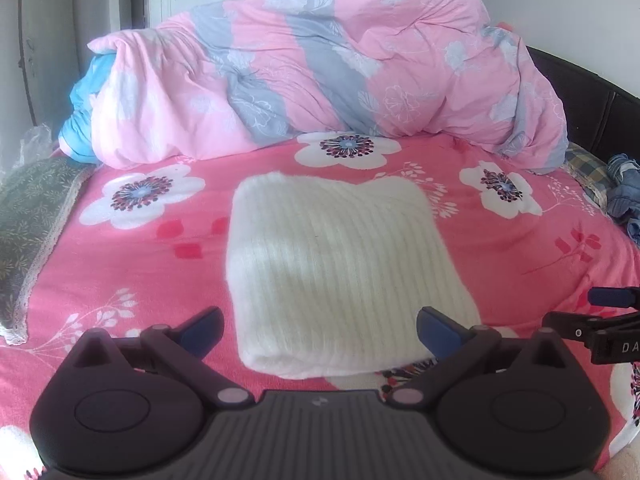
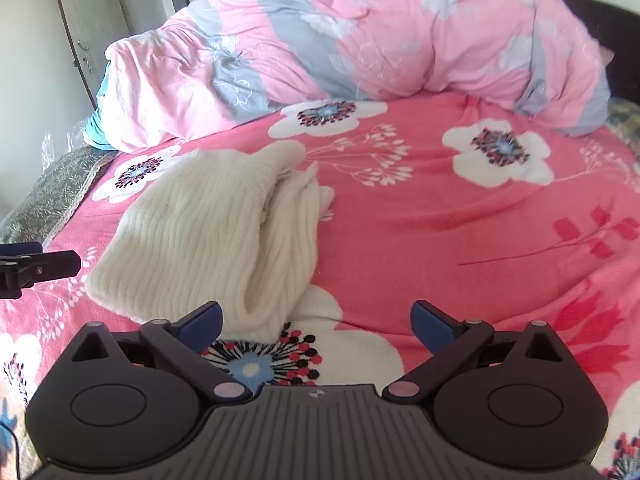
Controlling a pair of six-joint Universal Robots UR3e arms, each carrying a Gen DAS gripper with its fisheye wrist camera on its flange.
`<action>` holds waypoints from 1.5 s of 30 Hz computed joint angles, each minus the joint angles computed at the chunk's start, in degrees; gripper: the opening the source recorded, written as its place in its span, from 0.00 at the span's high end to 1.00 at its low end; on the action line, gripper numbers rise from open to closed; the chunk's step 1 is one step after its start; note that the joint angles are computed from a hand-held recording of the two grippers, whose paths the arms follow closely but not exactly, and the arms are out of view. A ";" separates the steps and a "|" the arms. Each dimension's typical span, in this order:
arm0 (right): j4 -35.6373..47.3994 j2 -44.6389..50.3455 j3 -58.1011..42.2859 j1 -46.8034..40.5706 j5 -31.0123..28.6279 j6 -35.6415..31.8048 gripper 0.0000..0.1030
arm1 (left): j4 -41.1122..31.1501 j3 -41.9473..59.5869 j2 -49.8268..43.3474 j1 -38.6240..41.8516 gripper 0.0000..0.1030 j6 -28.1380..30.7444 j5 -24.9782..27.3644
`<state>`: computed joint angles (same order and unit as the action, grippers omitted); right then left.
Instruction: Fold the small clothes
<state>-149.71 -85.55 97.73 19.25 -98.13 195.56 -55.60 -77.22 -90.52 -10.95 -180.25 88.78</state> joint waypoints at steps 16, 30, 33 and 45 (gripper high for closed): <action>4.55 -5.15 -1.14 26.82 -31.00 17.79 0.00 | -6.39 -4.72 12.60 -16.73 0.00 -8.93 19.08; 22.84 5.73 -19.82 34.53 -40.43 24.97 0.00 | -12.05 -8.31 20.17 -6.22 0.00 -12.17 9.72; 24.21 7.24 -22.11 34.76 -40.16 25.22 0.00 | -12.38 -8.90 20.85 -4.75 0.00 -12.29 9.52; 26.86 10.35 -26.20 34.41 -38.47 24.49 0.00 | -12.91 -9.58 22.71 -1.69 0.00 -12.89 8.84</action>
<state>-122.85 -75.20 71.52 53.66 -136.61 220.05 -68.51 -86.80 -67.81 -12.64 -193.14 97.62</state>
